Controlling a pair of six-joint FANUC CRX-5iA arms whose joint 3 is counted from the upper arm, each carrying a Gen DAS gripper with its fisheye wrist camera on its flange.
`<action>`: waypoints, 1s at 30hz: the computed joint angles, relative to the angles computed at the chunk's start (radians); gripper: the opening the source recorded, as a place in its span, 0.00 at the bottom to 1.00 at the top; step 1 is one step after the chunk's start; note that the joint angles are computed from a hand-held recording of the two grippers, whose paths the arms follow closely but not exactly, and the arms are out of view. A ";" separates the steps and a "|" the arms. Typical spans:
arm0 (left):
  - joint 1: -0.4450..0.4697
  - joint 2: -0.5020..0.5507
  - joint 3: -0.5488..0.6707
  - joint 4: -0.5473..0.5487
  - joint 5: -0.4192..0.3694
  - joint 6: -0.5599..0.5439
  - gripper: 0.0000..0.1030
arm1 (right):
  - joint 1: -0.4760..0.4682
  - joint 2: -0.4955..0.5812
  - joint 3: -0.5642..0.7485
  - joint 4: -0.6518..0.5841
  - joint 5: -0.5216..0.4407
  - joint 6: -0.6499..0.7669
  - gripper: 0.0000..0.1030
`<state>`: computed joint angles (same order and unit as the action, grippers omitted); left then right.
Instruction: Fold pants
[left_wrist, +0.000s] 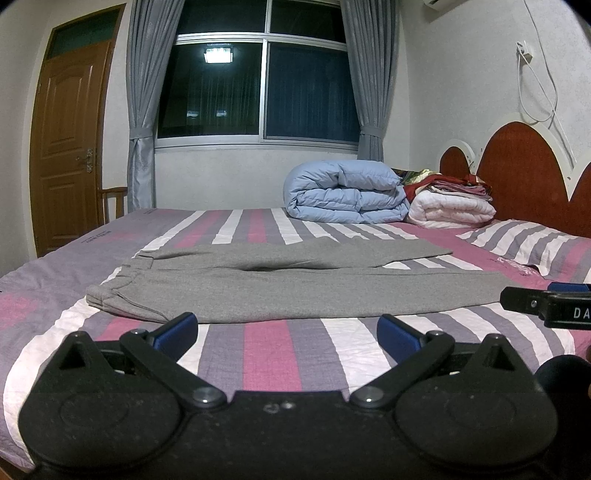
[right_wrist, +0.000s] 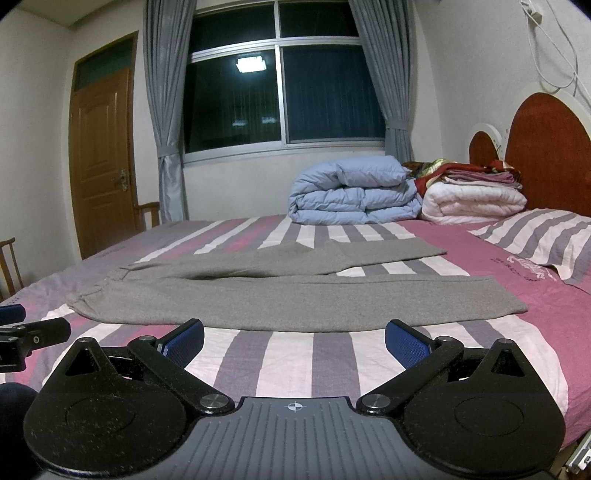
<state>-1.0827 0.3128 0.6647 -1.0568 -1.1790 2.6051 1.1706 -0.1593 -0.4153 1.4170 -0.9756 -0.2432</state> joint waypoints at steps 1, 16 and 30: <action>-0.001 0.001 0.001 -0.002 -0.002 0.001 0.94 | 0.000 0.001 0.001 0.000 0.000 -0.001 1.00; 0.011 0.005 0.007 0.007 0.012 0.001 0.94 | -0.027 -0.011 -0.009 -0.007 0.068 -0.017 1.00; 0.449 -0.059 0.001 0.326 0.219 -0.344 0.94 | -0.336 0.303 0.565 -0.432 0.497 0.770 1.00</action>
<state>-0.6340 0.2539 0.6654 -0.7306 -0.9596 2.2615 0.8344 0.1432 0.1499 0.9854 -0.4784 0.5267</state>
